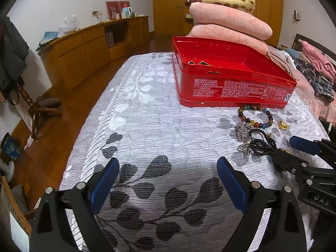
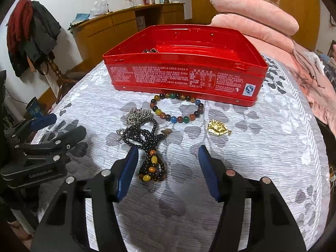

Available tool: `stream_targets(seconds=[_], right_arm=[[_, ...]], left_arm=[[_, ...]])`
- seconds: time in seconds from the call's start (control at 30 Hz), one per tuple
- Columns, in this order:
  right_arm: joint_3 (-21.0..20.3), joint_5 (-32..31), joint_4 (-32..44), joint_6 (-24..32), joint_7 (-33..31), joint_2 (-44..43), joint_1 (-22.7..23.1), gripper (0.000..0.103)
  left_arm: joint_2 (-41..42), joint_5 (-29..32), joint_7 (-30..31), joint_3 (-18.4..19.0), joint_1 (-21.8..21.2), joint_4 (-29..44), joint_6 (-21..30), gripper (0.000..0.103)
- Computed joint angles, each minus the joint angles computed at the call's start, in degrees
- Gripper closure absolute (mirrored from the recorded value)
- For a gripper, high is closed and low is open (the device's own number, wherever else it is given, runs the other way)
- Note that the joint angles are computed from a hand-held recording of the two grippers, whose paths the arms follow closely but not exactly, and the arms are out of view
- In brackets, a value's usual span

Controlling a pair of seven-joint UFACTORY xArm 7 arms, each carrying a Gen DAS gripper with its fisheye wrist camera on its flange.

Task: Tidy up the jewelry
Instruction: 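Reach right tool to the black bead strand and grasp it, then grasp the silver chain with left tool while right tool holds the bead strand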

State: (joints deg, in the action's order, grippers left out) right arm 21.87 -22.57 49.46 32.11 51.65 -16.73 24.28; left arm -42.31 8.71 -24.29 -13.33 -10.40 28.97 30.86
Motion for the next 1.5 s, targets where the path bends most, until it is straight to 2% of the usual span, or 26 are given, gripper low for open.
stream_targets(seconds=[0.2,0.53,0.6,0.8,1.13,1.5], right_arm=[[-0.4,1.0,1.0,0.3,-1.3,1.4,0.5,0.054],[-1.2,1.7,2.1,0.0,-2.6,3.1,1.4,0.059],[-1.5,2.1,2.2,-0.4,-3.2,3.4,1.7,0.069],[-1.7,2.3,2.2,-0.9,-3.3,3.4,1.9,0.086],[-1.7,4.5,-1.3,-2.6,-4.0,-1.6,1.2,0.089],[-1.2,6.7,-6.1,-1.7,-4.1,-8.4,-2.2,0.089]], left_arm=[[0.2,-0.5,0.1,0.6,-0.2,0.0,-0.1,0.011],[0.3,-0.9,0.2,0.7,-0.3,-0.2,-0.1,0.011],[0.3,-1.1,0.2,0.8,-0.3,-0.2,-0.2,0.011],[0.3,-1.2,0.4,0.9,-0.3,-0.3,-0.2,0.011],[1.5,-1.8,0.7,0.5,-1.5,0.7,-0.9,0.011],[9.1,-4.3,2.3,0.5,-5.5,5.6,-2.7,0.012]])
